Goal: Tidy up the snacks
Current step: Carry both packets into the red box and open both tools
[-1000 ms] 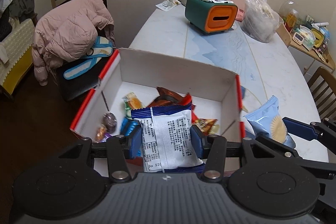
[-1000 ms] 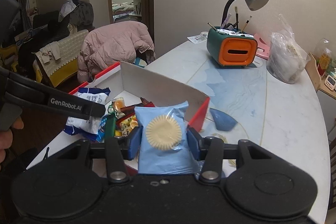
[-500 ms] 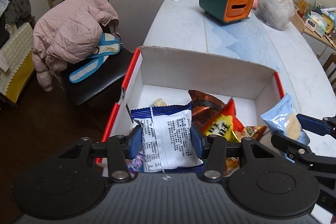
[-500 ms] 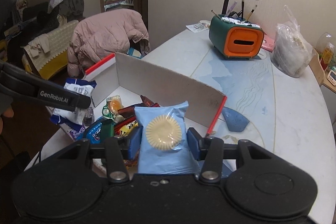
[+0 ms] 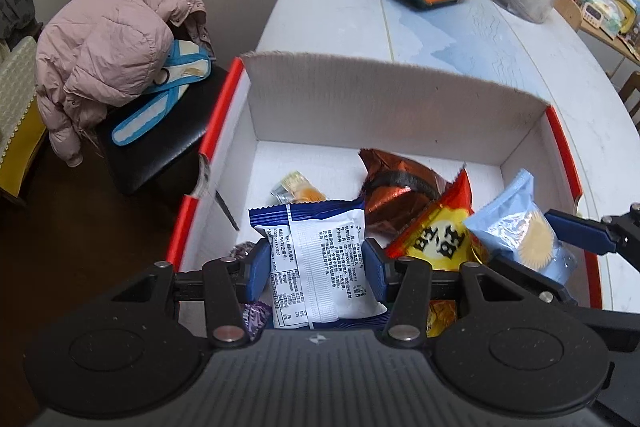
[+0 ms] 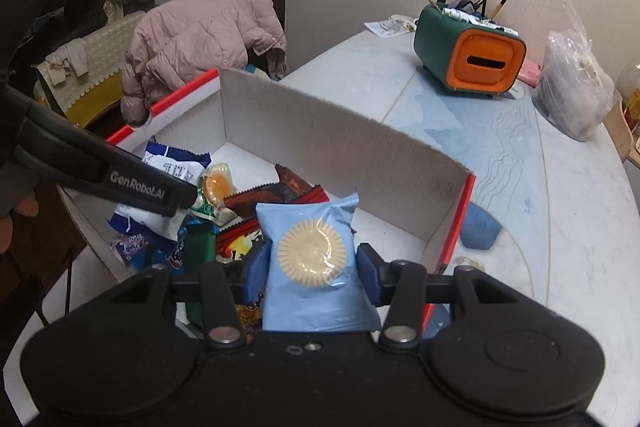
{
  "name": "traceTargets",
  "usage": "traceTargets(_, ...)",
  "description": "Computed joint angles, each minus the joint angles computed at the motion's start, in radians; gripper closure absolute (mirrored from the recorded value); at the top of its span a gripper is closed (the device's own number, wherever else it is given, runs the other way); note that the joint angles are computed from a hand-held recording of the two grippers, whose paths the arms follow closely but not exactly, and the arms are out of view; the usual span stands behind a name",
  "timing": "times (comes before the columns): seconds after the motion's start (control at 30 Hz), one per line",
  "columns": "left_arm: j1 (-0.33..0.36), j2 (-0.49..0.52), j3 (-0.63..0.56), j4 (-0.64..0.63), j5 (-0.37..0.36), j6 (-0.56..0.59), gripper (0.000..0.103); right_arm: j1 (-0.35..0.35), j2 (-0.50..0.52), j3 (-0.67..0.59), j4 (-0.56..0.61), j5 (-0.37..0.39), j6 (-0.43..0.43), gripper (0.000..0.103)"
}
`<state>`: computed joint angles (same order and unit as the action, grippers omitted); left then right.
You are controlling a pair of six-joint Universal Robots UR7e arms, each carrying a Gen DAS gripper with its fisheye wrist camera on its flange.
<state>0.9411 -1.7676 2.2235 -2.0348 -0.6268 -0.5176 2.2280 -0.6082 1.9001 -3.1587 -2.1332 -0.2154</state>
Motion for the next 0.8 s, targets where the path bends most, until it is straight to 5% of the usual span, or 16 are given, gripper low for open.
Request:
traceTargets(0.57,-0.041,-0.030,0.077,-0.025,0.021,-0.017,0.053,-0.009,-0.004,0.019,0.001,0.030,0.028,0.053)
traceTargets(0.8,-0.095,-0.071,0.098,-0.008,0.044,-0.042,0.053,-0.013,-0.029,0.047,-0.017,0.051,0.056,0.044)
